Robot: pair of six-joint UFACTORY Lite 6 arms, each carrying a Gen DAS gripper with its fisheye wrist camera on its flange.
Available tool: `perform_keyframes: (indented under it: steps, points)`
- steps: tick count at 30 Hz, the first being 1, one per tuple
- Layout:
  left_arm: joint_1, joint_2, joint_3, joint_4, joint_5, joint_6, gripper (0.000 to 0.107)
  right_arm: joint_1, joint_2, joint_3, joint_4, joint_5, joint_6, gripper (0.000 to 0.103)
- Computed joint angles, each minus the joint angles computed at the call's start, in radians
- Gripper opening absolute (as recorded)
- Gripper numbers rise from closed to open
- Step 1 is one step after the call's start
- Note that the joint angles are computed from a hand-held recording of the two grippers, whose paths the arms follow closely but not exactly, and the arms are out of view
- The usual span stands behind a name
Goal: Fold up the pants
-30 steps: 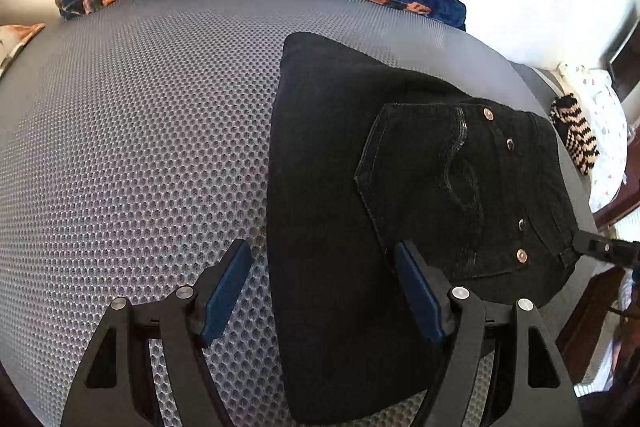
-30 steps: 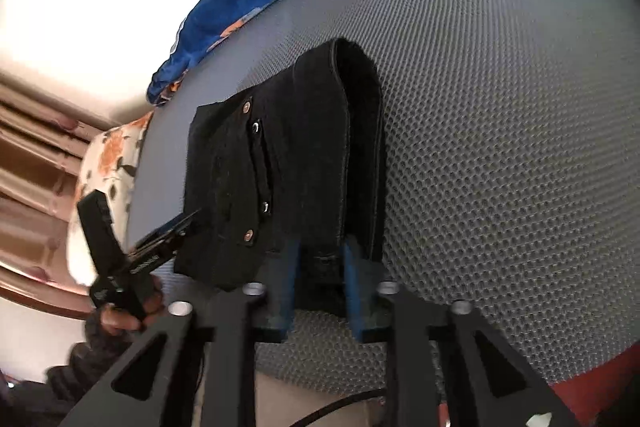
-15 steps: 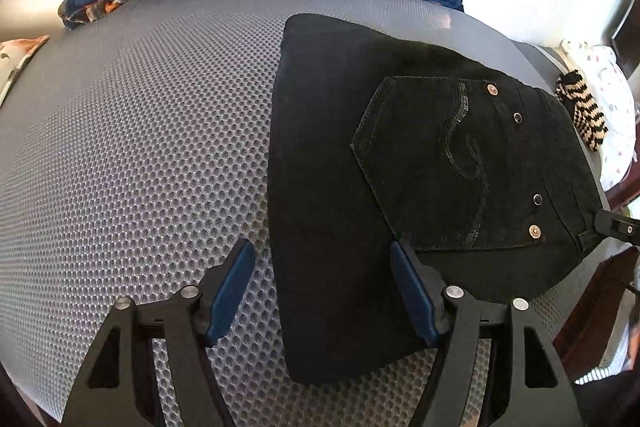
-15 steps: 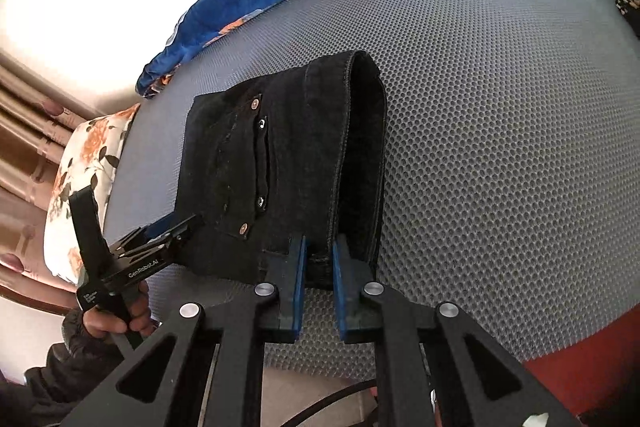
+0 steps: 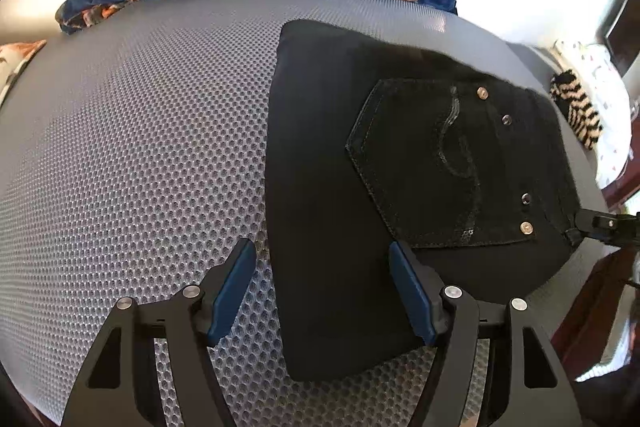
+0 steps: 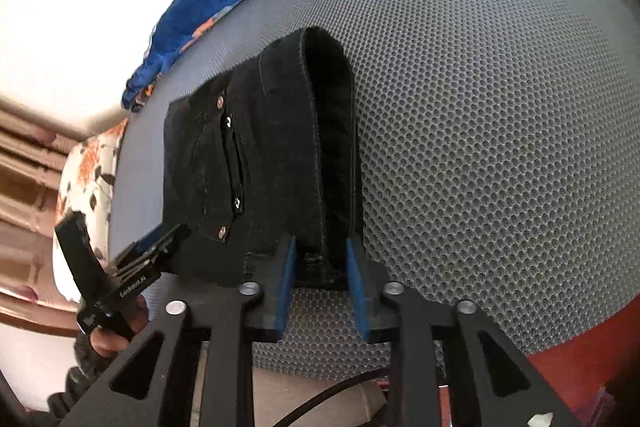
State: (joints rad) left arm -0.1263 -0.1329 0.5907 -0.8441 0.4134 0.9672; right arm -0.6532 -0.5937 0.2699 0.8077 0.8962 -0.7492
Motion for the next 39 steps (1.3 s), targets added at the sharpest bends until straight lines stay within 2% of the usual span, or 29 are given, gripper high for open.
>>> perform_keyframes:
  steps: [2,7,13,18,21,23,27,30,33,35,39]
  points:
    - [0.025,-0.018,0.005,-0.028,0.025,0.039,0.069,-0.038,0.022,0.019,-0.009,0.017,-0.015,0.04]
    - [0.055,-0.033,0.055,-0.008,0.037,0.038,0.069,-0.065,0.036,0.073,-0.014,0.024,-0.034,0.041]
    - [0.034,0.055,0.161,0.069,0.01,-0.072,0.069,0.08,0.133,0.207,0.053,-0.118,-0.011,0.046]
    - [-0.008,0.107,0.214,0.109,-0.021,-0.137,0.069,0.223,0.35,0.345,0.117,-0.308,-0.013,0.046]
    - [-0.016,0.145,0.23,0.132,-0.029,-0.163,0.069,0.281,0.473,0.386,0.089,-0.42,0.019,0.044]
    - [-0.008,0.166,0.231,0.113,-0.038,-0.146,0.069,0.272,0.551,0.392,0.14,-0.444,-0.041,0.044]
    - [0.055,0.192,0.251,0.003,0.038,-0.03,0.069,0.229,0.564,0.365,0.243,-0.391,-0.164,0.045]
    - [0.134,0.252,0.304,-0.074,0.178,0.051,0.069,0.13,0.532,0.349,0.263,-0.25,-0.242,0.049]
    - [0.184,0.331,0.365,-0.091,0.308,0.066,0.069,-0.015,0.607,0.359,0.239,-0.026,-0.351,0.052]
    - [0.194,0.377,0.399,-0.092,0.367,0.054,0.069,-0.088,0.657,0.353,0.214,0.067,-0.395,0.052]
    - [0.198,0.421,0.428,-0.078,0.425,0.034,0.069,-0.188,0.721,0.343,0.154,0.149,-0.472,0.052]
